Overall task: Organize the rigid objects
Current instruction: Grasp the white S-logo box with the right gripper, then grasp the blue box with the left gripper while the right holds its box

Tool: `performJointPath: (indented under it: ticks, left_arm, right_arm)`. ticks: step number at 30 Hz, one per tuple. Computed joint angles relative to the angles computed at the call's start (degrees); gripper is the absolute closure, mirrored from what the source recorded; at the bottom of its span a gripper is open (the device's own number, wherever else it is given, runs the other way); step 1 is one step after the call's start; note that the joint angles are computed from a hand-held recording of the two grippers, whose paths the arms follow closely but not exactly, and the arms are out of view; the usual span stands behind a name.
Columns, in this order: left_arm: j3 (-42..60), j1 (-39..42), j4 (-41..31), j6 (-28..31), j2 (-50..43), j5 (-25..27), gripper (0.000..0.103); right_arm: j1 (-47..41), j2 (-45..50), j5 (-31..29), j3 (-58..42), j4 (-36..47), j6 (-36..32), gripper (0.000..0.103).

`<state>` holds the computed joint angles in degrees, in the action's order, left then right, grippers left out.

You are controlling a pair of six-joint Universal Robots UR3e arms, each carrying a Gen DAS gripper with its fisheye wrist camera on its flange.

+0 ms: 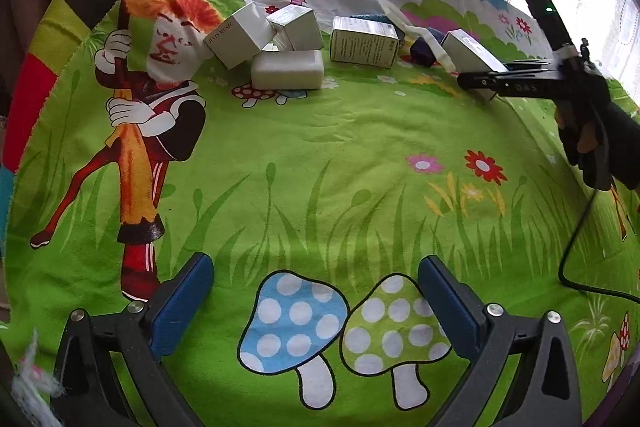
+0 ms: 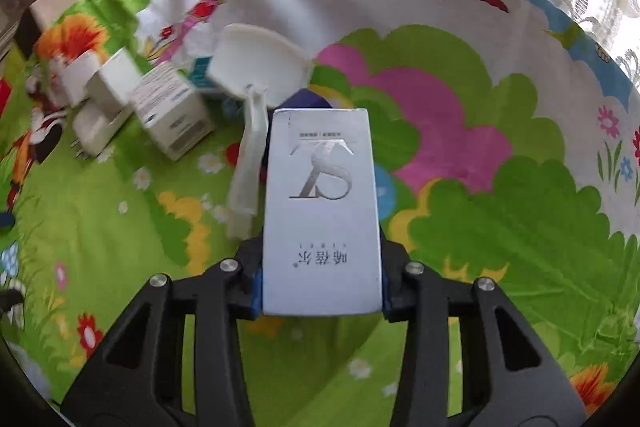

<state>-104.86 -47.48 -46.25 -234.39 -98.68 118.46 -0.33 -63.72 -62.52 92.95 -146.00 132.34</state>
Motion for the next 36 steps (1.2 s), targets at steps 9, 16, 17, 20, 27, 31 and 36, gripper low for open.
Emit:
performJointPath:
  ticks: [9, 16, 17, 20, 27, 31, 36]
  left_arm:
    - [19.2, 6.2, 4.4, 9.6, -14.6, -4.3, 0.0]
    - [52.5, 10.1, -9.7, 22.6, -34.9, -8.0, 0.0]
    - [56.4, 11.5, -12.5, 24.5, -37.1, -10.6, 0.0]
    - [61.3, 14.4, -12.8, 29.2, -40.9, -13.9, 0.0]
    - [62.2, 16.5, -6.8, 37.6, -42.6, -18.1, 0.026]
    - [47.2, 11.0, 2.0, 38.0, -34.1, -18.4, 0.047]
    - [31.2, 1.3, 3.8, 25.7, -23.8, -10.3, 0.047]
  right_arm:
    - [-25.3, -46.0, 9.6, 42.4, 20.4, -29.3, 0.058]
    - [-36.2, -60.3, 11.5, 48.8, 29.9, -30.9, 0.057]
    - [-35.8, -60.4, 11.3, 49.2, 28.7, -30.1, 0.057]
    - [-35.0, -59.2, 11.2, 49.9, 26.1, -28.6, 0.057]
    - [-36.2, -60.5, 11.4, 50.5, 27.1, -29.2, 0.057]
    - [-37.3, -61.7, 11.6, 50.5, 29.0, -30.2, 0.057]
    - [-37.8, -62.1, 11.7, 50.2, 30.1, -30.6, 0.057]
